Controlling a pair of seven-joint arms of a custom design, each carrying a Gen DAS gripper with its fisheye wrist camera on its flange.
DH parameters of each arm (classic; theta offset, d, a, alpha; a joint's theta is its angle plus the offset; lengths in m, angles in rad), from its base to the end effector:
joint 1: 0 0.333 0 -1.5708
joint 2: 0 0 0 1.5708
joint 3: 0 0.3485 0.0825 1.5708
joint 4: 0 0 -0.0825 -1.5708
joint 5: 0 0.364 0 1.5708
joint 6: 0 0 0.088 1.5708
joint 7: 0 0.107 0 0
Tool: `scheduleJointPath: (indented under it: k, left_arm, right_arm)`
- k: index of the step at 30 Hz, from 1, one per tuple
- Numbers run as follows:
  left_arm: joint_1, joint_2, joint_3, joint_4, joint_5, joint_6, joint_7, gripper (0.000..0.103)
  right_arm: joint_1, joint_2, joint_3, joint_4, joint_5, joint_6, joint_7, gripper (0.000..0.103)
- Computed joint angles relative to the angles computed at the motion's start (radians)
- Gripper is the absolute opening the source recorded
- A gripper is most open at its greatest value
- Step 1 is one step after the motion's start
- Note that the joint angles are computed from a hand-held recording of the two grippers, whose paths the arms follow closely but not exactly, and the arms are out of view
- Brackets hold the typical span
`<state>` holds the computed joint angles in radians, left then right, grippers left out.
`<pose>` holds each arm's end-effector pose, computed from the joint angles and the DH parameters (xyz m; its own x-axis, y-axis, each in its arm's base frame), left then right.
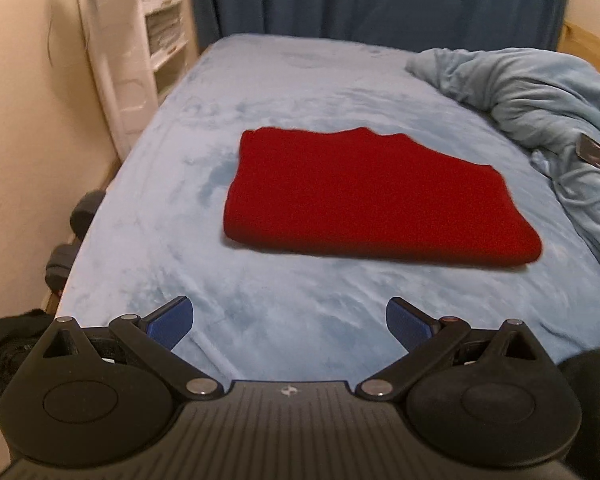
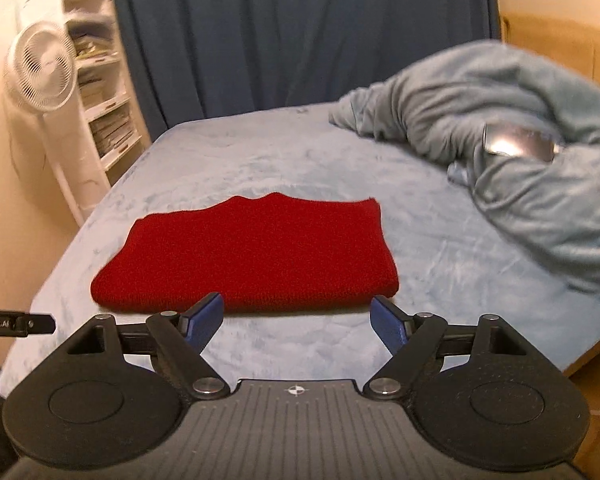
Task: Fold small clothes
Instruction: 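Release the folded cardigan with both grippers and pull back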
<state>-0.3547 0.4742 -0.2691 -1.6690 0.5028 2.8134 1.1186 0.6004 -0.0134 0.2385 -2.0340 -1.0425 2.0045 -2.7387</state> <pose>0.5860 -0.4074 0.4558 -0.4910 -0.8711 -0.0139 -0.6524 0.3782 -0.6567 0.3996 0.3680 0.5170 -0.5558 -0.8231 -0.1167 -0.4417 0.4113 -0.7973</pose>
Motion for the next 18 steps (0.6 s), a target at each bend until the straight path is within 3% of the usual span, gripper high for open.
scheduleJointPath:
  k: [3, 6, 12, 18]
  left_arm:
    - [-0.023, -0.044, 0.023, -0.059, 0.04, 0.021, -0.045, 0.103]
    - [-0.047, -0.078, 0.042, -0.084, 0.081, -0.008, -0.09, 0.103]
    - [-0.054, -0.154, 0.06, -0.162, 0.162, 0.018, -0.189, 0.103]
    - [-0.024, -0.19, 0.036, -0.205, 0.168, 0.023, -0.201, 0.103]
  right_arm:
    - [0.016, 0.012, 0.011, 0.018, 0.028, -0.009, -0.008, 0.082]
    - [0.029, 0.016, 0.015, 0.024, 0.032, -0.006, 0.023, 0.082]
    - [0.06, 0.034, 0.025, 0.056, 0.023, -0.039, 0.012, 0.082]
    - [0.074, 0.038, 0.022, 0.064, 0.034, -0.03, 0.021, 0.082]
